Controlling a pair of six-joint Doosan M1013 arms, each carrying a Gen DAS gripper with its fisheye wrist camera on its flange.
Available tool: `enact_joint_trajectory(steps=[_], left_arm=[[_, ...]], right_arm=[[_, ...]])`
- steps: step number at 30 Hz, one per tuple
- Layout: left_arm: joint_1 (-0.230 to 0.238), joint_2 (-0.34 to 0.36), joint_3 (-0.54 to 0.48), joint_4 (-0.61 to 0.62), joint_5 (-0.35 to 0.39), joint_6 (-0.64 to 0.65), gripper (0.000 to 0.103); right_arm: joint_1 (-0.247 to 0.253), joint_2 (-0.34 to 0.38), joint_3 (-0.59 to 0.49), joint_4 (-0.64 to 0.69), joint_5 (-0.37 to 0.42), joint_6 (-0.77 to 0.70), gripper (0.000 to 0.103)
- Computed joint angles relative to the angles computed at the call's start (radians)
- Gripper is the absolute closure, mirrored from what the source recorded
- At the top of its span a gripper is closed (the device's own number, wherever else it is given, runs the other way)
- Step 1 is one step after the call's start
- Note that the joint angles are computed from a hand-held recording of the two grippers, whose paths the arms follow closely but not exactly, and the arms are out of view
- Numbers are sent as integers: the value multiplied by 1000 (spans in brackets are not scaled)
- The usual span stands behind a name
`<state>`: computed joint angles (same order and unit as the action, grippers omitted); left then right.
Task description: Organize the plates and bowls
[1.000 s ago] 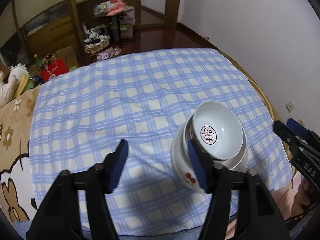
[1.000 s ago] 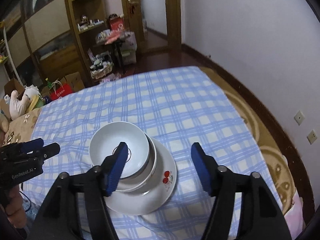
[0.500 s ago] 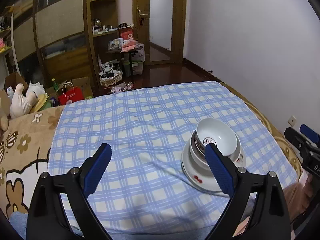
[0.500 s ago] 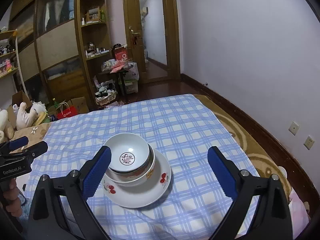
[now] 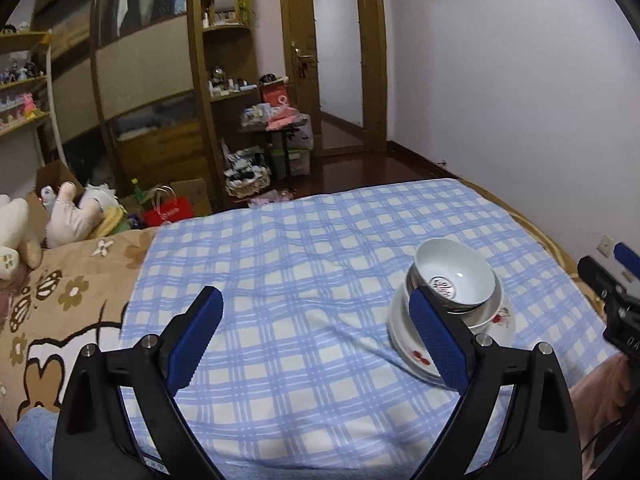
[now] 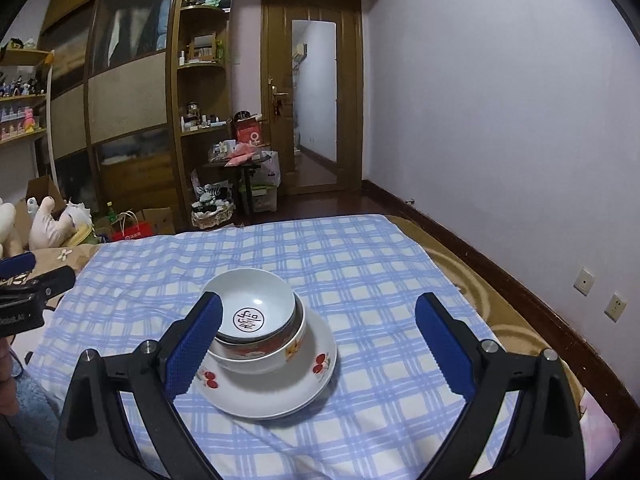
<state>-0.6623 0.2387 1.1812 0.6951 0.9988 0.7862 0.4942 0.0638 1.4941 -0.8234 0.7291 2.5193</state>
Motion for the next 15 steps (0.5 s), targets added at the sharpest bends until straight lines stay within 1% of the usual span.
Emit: enact_joint_trajectory(steps=[2,7,11,15], left_arm=[[-5,0,7,26,6,-21,10],[-15,2,16,101,41,-79,10],[-13,-3,27,120,44,-111,10],[-9,-7,31,111,36,-112,10]], right_arm=[[-6,1,1,12,-8,-4,2],[0,7,6,-67,-7,37,2],[-7,11,7,-42,-24,17,2],[-12,15,4,-15,-24,1,2]])
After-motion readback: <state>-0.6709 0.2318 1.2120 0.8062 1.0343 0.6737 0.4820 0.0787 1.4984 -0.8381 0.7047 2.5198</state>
